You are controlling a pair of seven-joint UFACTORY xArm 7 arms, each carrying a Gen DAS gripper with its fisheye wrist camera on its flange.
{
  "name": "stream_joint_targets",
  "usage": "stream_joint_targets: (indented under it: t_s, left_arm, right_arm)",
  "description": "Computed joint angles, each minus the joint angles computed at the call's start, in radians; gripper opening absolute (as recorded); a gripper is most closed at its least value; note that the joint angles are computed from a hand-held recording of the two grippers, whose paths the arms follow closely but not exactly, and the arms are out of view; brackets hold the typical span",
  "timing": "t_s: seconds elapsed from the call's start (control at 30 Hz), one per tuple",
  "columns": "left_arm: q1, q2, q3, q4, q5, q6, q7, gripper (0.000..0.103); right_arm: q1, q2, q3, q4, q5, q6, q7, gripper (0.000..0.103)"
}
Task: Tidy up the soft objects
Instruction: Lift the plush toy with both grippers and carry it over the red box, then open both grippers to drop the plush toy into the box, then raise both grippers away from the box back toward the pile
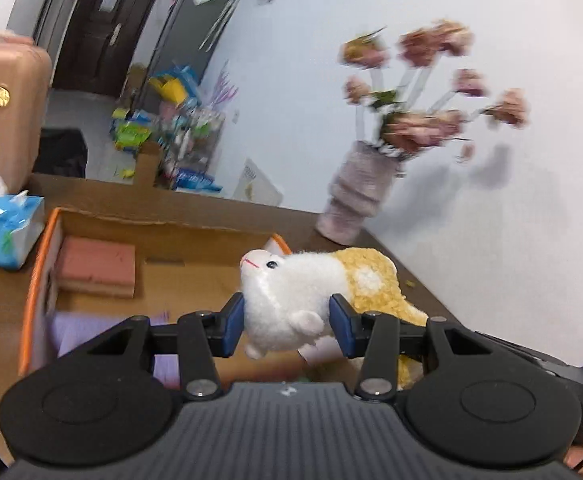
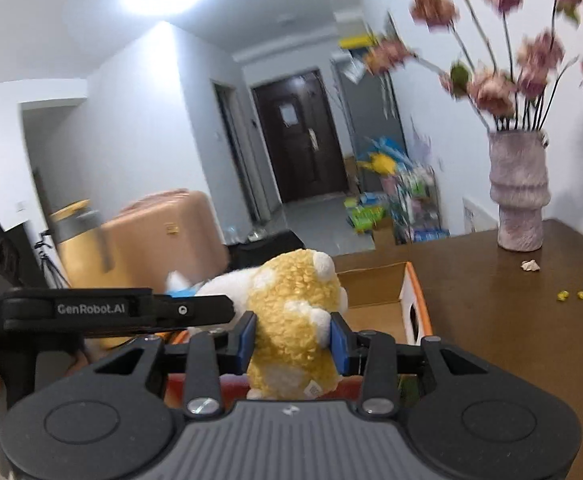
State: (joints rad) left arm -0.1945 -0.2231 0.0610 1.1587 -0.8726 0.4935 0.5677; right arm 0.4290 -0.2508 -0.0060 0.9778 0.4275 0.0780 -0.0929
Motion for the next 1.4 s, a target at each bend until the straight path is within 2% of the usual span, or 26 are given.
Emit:
stream_joint_targets:
  t_s: [0.1,0.27,0.43,0.53,0.63,0.73,0.83,0.93,1.13,1.27,1.4]
  left_arm:
    - [0.036,0.244,-0.017,0.231,0.069,0.046,-0.072,0.045]
    - [0.101,0.603,-0.047,0.619,0.184,0.186,-0.254,0.046]
    - [0.127,0.802,-0.076,0.839,0.296,0.243,-0.344,0.046]
    - [0.153,0.839,-0.106,0.874,0.328,0.266,-0.379,0.043]
    - [0.176,0.819,-0.139,0.842,0.358,0.230,-0.375,0.044]
    - [0.199,0.762,-0.172,0.787,0.385,0.192,-0.377,0.051]
    - [0.235,0.660,-0.208,0.710,0.385,0.176,-0.317,0.055]
    - [0.239,0.525,-0.198,0.614,0.398,0.141,-0.264,0.060]
    - [0.225,0.226,-0.120,0.405,0.409,0.084,-0.173,0.075]
    - [0.202,0.096,-0.068,0.327,0.480,0.099,-0.231,0.078]
    - [0.204,-0.095,-0.049,0.137,0.585,0.073,-0.307,0.082]
  right_arm:
    - [-0.042,0.242,-0.024,0.258,0.002,0.103,0.004,0.037]
    - [-0.113,0.567,-0.022,0.618,-0.112,0.269,0.136,0.037]
    - [-0.154,0.814,-0.006,0.939,-0.230,0.450,0.218,0.038]
    - [-0.156,0.885,-0.007,1.042,-0.307,0.530,0.276,0.041]
    - [-0.150,0.871,0.002,1.018,-0.386,0.508,0.297,0.043]
    - [-0.144,0.839,0.004,0.992,-0.459,0.510,0.328,0.046]
    - [-0.171,0.775,0.035,0.943,-0.468,0.490,0.315,0.046]
    - [-0.179,0.671,0.045,0.871,-0.490,0.464,0.293,0.048]
    - [-0.198,0.413,0.058,0.694,-0.540,0.422,0.259,0.064]
    - [-0.215,0.279,0.086,0.598,-0.514,0.453,0.213,0.067]
    - [-0.216,0.139,0.107,0.449,-0.492,0.421,0.213,0.067]
